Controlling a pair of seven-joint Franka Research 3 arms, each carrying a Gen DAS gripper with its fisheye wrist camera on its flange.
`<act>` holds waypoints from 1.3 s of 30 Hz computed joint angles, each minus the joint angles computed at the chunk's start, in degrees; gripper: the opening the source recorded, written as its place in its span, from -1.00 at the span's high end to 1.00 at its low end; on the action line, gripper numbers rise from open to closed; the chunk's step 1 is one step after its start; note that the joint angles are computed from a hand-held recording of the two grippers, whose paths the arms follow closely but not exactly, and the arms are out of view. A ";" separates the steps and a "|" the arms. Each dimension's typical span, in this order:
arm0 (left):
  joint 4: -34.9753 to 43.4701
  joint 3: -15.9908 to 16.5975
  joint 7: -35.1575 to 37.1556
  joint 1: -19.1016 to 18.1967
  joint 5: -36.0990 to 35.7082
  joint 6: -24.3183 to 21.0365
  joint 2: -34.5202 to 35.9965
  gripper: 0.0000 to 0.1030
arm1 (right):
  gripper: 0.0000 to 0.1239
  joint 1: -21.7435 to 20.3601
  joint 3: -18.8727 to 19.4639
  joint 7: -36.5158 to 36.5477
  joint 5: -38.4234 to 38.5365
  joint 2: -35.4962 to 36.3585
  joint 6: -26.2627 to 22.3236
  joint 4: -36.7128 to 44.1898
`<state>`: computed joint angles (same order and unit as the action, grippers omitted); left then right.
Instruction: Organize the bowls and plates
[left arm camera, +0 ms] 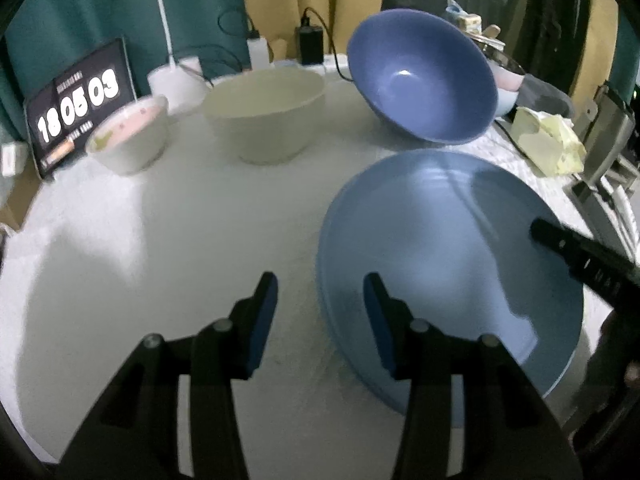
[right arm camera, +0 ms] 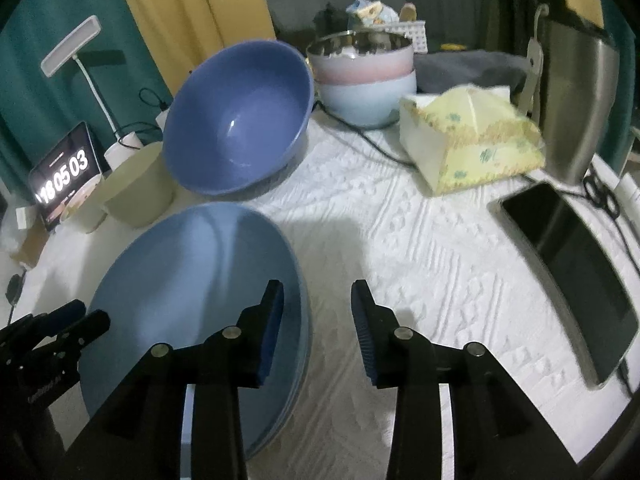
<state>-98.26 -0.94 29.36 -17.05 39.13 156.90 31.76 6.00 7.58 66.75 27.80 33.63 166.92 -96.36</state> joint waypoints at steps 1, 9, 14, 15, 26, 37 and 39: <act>0.14 -0.90 0.92 0.90 -1.39 0.06 0.28 0.09 | 0.38 -0.40 0.47 -0.25 0.45 0.08 -0.14 -0.07; -0.25 -4.83 6.82 5.49 -11.29 5.69 2.05 -0.07 | 0.29 -5.64 6.15 -5.89 7.99 1.09 -4.89 1.42; -1.37 -9.68 13.39 10.16 -20.36 10.29 3.32 -0.27 | 0.29 -5.09 5.20 -7.96 11.86 1.26 -7.14 2.41; -1.31 -8.92 14.04 9.33 -20.34 10.62 3.33 -0.27 | 0.29 -4.76 4.90 -8.17 12.10 1.19 -7.25 2.43; -1.74 -7.90 19.77 7.61 -23.01 11.48 2.76 -0.05 | 0.33 -2.54 3.16 -7.86 13.34 0.86 -8.15 2.61; -4.59 -6.31 19.20 6.50 -22.45 12.80 0.78 -0.05 | 0.33 -1.40 2.64 -6.29 12.01 -0.60 -6.86 0.87; -5.39 -5.91 18.79 6.38 -22.19 13.49 0.26 -0.05 | 0.33 -1.14 2.59 -6.05 11.79 -0.81 -6.70 0.71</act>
